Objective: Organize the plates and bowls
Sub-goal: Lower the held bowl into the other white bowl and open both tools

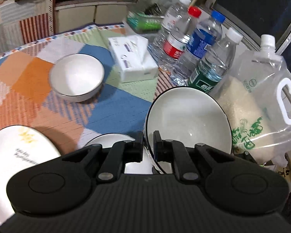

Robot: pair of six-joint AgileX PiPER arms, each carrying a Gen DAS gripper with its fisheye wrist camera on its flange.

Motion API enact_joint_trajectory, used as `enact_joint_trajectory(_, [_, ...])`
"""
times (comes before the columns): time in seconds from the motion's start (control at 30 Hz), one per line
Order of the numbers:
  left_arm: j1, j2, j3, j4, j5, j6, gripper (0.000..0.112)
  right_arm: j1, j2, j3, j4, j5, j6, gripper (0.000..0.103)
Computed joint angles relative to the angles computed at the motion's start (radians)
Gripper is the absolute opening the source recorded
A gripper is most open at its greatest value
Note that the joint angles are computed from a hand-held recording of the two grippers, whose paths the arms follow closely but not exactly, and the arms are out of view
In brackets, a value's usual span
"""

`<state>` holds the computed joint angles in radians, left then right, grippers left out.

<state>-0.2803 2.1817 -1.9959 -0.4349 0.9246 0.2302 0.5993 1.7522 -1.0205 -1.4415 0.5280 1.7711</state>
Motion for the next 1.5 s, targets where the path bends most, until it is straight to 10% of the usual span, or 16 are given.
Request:
enact_joint_trajectory(0.53, [0.098,-0.15,0.301,-0.03,-0.098,0.036,0.009,0.078,-0.003,-0.027,0.073,-0.092,-0.17,0.087])
enact_joint_trajectory(1.07, [0.099,-0.075,0.27,0.038,-0.101,-0.041,0.008,0.016,0.064,-0.051,0.19,-0.24,-0.281,0.087])
enact_joint_trajectory(1.5, [0.056,-0.059,0.25,0.205,-0.097,-0.112,0.009,-0.013,0.087,-0.142,0.689,-0.215,-0.888,0.088])
